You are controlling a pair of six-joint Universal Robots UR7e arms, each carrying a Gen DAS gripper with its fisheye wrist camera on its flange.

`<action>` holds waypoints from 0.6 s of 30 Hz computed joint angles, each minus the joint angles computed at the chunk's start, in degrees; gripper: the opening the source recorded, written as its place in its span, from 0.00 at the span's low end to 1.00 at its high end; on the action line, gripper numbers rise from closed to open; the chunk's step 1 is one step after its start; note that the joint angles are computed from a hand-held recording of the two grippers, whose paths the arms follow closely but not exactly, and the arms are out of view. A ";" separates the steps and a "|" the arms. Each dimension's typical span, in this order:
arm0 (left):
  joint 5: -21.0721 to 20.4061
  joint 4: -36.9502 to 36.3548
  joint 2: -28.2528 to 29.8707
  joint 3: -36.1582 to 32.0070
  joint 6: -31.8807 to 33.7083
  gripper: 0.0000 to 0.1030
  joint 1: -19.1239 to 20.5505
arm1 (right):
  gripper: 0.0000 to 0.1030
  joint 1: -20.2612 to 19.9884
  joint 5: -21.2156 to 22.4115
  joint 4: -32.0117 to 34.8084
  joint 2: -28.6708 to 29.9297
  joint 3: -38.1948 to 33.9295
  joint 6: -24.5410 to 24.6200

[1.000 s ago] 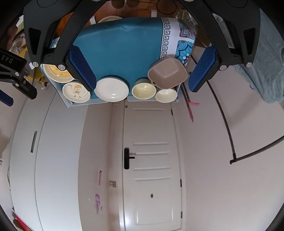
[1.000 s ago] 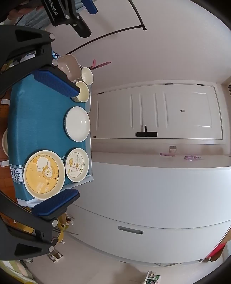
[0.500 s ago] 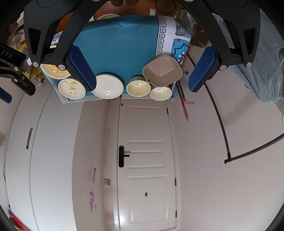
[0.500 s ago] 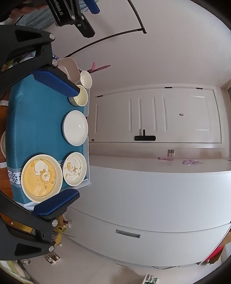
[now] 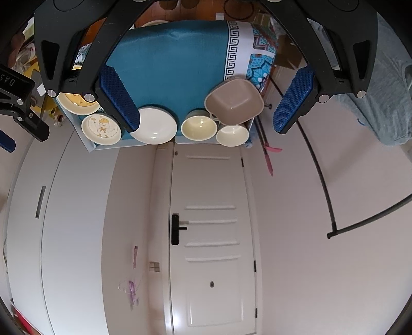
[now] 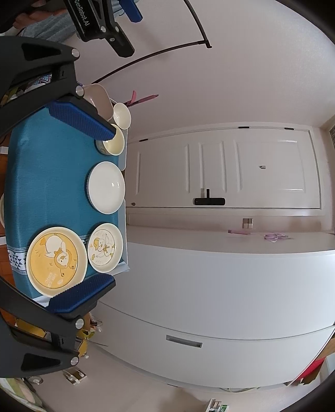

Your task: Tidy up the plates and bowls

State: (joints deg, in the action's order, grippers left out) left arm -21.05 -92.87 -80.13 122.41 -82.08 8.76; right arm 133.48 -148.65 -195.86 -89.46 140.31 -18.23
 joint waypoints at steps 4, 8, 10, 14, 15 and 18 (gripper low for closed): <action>0.21 1.17 0.24 -0.33 -1.20 1.00 0.05 | 1.00 -0.17 0.08 0.01 0.15 -0.01 -0.02; 0.36 1.03 -0.44 0.05 -1.31 1.00 0.33 | 1.00 -0.29 0.20 -0.03 0.08 0.04 -0.19; 0.38 1.21 -0.50 0.03 -1.57 1.00 0.48 | 1.00 -0.36 0.25 0.07 0.11 -0.03 -0.22; 0.52 1.84 -0.77 0.06 -1.92 1.00 0.50 | 1.00 -0.40 0.25 -0.03 0.20 -0.07 -0.26; 0.56 1.82 -0.84 0.06 -1.85 1.00 0.53 | 1.00 -0.45 0.29 0.13 0.21 -0.11 -0.18; 0.75 1.81 -0.70 0.14 -2.13 1.00 0.51 | 1.00 -0.43 0.25 -0.12 0.41 -0.08 -0.16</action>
